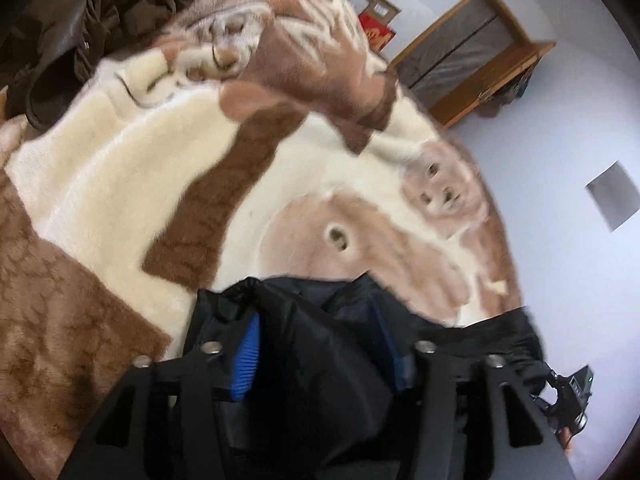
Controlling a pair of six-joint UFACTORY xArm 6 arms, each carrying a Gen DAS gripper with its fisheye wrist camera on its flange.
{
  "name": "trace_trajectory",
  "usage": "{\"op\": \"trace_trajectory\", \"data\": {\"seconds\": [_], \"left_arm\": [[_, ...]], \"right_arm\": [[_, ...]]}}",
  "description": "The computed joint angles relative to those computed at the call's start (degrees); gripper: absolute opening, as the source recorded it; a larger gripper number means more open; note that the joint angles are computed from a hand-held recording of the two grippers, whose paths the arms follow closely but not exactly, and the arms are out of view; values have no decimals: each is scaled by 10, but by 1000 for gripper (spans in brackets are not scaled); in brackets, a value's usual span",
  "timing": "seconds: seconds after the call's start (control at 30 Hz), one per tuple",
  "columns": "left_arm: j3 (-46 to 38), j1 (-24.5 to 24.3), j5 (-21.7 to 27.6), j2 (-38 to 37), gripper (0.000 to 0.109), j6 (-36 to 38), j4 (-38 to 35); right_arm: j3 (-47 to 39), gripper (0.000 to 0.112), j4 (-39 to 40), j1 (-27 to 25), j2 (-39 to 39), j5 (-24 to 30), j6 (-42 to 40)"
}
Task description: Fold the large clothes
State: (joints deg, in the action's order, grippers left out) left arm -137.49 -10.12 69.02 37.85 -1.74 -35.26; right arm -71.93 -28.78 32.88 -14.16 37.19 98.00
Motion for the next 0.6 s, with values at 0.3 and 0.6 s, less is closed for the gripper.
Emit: {"op": "trace_trajectory", "data": {"seconds": [0.3,0.6], "left_arm": [[84,-16,-116,-87,76,13,47],[217,-114,-103,-126,76,146,76]], "right_arm": [[-201,61,-115,113,109,232,-94],[-295,61,-54,117,251,305,-235]]}}
